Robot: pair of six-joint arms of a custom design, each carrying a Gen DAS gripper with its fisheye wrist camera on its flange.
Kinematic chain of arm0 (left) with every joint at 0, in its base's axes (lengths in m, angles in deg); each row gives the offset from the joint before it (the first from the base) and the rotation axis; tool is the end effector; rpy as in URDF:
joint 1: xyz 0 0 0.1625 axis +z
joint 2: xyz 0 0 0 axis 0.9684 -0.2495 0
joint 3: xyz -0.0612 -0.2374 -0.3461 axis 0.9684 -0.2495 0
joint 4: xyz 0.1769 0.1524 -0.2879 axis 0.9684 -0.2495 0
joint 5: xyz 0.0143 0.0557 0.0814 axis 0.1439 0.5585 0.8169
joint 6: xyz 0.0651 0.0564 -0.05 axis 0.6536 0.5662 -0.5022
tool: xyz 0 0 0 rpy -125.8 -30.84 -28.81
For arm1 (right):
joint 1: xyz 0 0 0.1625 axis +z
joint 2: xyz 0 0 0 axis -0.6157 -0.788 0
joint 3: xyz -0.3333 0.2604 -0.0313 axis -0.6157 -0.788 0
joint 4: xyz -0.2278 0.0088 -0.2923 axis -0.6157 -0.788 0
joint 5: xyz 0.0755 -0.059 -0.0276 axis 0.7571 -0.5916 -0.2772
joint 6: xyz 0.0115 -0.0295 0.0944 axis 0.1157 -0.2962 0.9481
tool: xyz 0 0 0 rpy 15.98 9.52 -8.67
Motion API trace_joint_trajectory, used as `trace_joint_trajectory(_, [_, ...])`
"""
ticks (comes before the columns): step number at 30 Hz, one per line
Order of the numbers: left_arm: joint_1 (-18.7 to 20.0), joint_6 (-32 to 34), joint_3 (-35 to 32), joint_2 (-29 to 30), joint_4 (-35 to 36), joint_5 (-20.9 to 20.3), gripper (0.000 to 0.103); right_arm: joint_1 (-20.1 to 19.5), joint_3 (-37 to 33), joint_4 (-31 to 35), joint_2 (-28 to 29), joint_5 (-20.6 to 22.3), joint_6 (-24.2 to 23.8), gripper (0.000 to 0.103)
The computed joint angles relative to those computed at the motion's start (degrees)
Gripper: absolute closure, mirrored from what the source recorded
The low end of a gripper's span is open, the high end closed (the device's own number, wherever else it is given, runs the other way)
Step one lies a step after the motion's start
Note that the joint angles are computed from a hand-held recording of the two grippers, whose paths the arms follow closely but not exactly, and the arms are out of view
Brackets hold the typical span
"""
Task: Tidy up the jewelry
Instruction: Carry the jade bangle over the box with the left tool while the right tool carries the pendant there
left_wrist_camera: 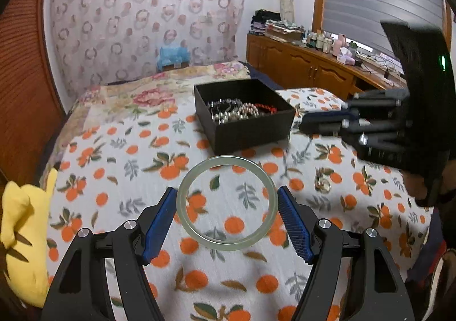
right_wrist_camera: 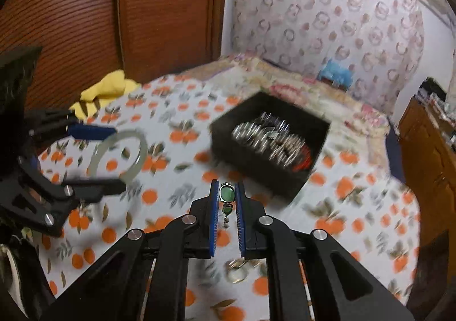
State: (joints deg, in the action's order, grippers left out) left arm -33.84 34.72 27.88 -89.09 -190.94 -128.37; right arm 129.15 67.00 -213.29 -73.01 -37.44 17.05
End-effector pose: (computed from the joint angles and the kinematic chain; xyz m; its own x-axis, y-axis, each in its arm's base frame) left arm -0.3586 -0.5484 0.0372 -0.4536 0.7787 -0.4334 0.8901 0.4203 -0.1764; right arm 0.0964 -0.4952 0.3187 -0.6360 -0.1240 0.7616 -0.6221 0.6663 -0.4110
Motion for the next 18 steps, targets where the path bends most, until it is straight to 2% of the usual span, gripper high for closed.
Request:
trace_joint_trajectory(6, [-0.51,1.28,-4.53,2.03,0.96,0.07,0.034,0.7,-6.37,1.53,-0.16,-0.28,-1.25,0.09])
trace_joint_trajectory(11, [-0.68,1.83,-7.57,3.6,1.84,-0.32,0.034,-0.25,-11.65,3.54,0.69,0.1,-0.62,0.09])
trace_joint_trajectory(18, [-1.61,2.01,-11.46,5.81,2.73,-0.49,0.034,-3.61,-17.51,8.5,2.17,2.01,4.26,0.09])
